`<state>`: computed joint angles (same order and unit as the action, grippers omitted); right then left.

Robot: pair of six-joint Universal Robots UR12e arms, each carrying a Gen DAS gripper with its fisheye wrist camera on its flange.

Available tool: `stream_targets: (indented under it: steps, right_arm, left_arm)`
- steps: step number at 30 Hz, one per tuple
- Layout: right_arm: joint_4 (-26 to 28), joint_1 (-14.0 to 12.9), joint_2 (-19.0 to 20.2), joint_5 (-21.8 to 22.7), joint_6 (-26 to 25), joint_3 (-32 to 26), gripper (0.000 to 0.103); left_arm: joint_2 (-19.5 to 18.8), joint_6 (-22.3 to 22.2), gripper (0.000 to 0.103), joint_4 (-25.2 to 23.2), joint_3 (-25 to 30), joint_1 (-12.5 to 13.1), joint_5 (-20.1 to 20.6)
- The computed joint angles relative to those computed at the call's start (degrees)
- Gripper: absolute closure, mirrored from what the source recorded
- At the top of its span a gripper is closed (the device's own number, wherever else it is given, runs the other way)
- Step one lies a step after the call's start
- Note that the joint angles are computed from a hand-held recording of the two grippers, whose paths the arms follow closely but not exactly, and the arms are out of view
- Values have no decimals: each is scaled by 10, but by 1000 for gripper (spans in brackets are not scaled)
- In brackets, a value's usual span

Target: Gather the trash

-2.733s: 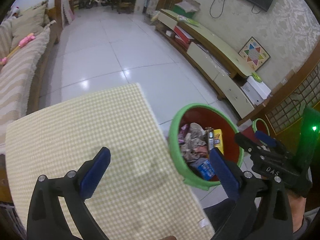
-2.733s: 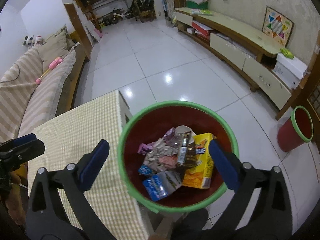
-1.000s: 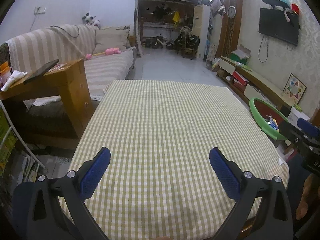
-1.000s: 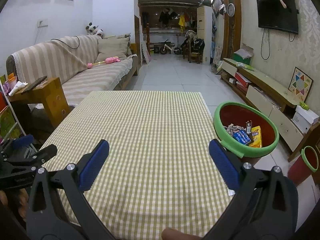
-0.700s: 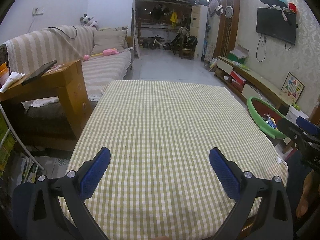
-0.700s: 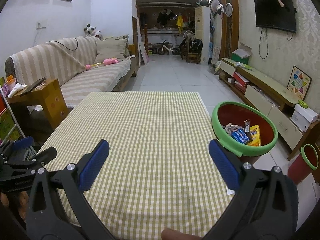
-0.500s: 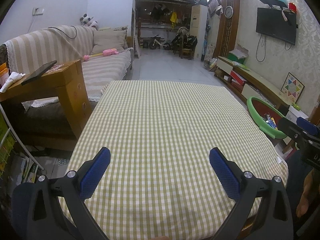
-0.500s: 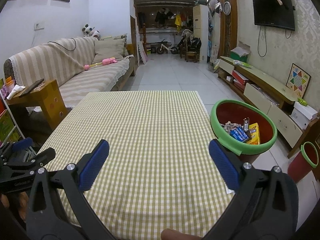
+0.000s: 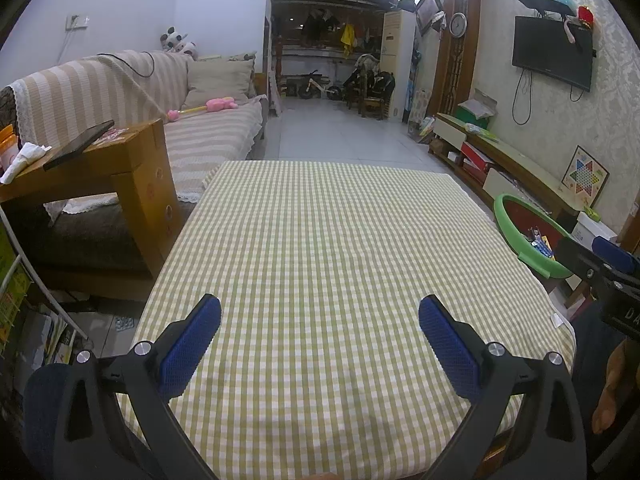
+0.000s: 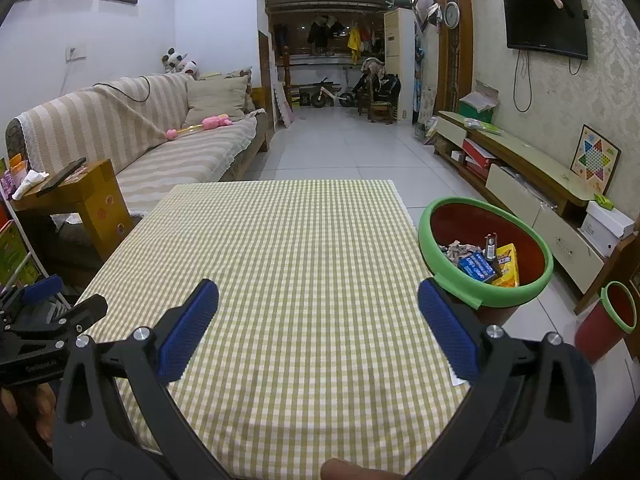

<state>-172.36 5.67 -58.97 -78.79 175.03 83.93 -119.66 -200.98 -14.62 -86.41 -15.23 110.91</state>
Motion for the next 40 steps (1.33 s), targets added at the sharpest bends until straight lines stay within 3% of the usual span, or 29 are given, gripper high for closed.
stream_targets:
  steps: [40]
  right_arm:
    - [10, 4, 3, -7, 4, -2, 5]
  left_arm:
    - [1, -15, 8, 2, -1, -4, 16]
